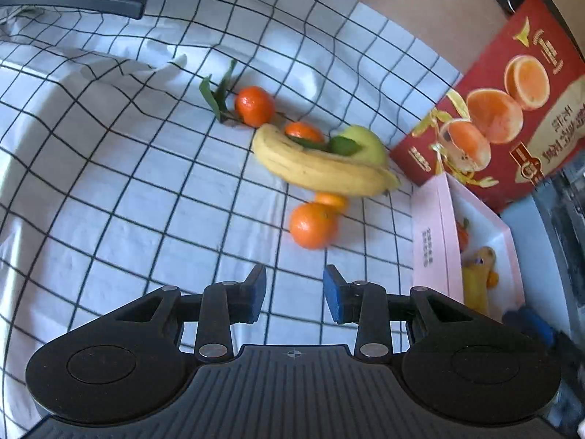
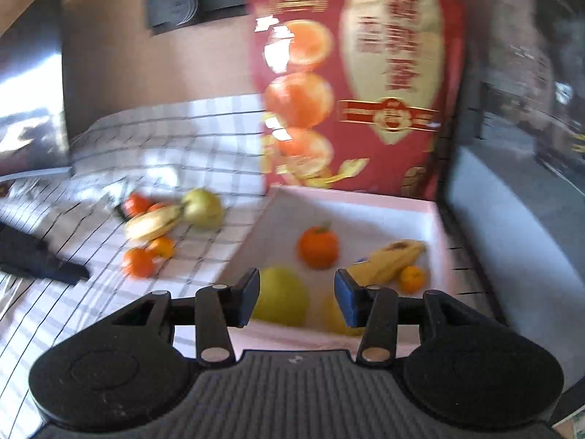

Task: Organize fruits
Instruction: 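Grasp the green pear in the fruit pile with the right gripper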

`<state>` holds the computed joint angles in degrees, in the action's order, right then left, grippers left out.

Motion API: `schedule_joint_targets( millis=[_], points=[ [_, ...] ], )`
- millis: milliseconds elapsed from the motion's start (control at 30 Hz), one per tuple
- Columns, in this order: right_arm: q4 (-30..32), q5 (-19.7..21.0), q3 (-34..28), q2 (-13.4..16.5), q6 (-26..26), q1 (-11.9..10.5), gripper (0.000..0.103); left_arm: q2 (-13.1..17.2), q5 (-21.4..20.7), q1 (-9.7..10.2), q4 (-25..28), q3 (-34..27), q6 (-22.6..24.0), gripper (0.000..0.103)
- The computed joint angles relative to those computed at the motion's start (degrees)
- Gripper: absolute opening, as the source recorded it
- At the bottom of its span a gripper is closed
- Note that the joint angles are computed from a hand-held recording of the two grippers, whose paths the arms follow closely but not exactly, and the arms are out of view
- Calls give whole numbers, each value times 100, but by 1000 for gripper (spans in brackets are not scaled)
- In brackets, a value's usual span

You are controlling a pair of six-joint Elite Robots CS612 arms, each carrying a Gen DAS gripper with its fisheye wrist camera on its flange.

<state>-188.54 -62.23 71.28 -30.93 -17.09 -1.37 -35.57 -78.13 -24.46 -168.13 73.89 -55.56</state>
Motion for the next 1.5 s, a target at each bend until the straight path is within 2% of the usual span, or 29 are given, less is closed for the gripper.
schedule_joint_targets(
  millis=[200,300,400,567,667,733,900,1000,1167,1267,1367,1467,1500],
  points=[
    [-140,40,338,-108,-718,139,47,212,-16,63,-282,-422,451,38],
    [-49,-11,483,-171,-821,183,47,365,263,55,-339,-821,1075,38],
    [73,59,642,-243,-848,194,47,555,399,43,7,-1308,1857,38],
    [187,4,810,-302,-865,212,48,924,385,29,409,-2050,2678,38],
    [368,-93,824,-311,-825,228,48,1100,423,18,887,-2430,3092,38],
    [413,-126,826,-311,-803,232,48,1124,363,27,1181,-2497,3187,36],
    [453,-138,780,-290,-750,236,48,849,319,46,943,-1865,3095,35],
    [588,-111,663,-247,-659,250,48,653,550,49,1051,-1450,2861,35],
    [692,160,382,-170,-666,307,48,311,221,174,576,-639,1709,35],
    [941,455,53,-114,-647,363,48,130,65,186,264,-193,1291,35],
    [1469,678,-556,24,-572,462,49,17,-143,184,-99,122,1149,35],
    [2369,674,-1617,363,-547,592,59,-78,-389,190,-556,427,1167,35],
    [2717,613,-2015,511,-526,629,60,-108,-446,194,-691,522,1180,35]
  ],
)
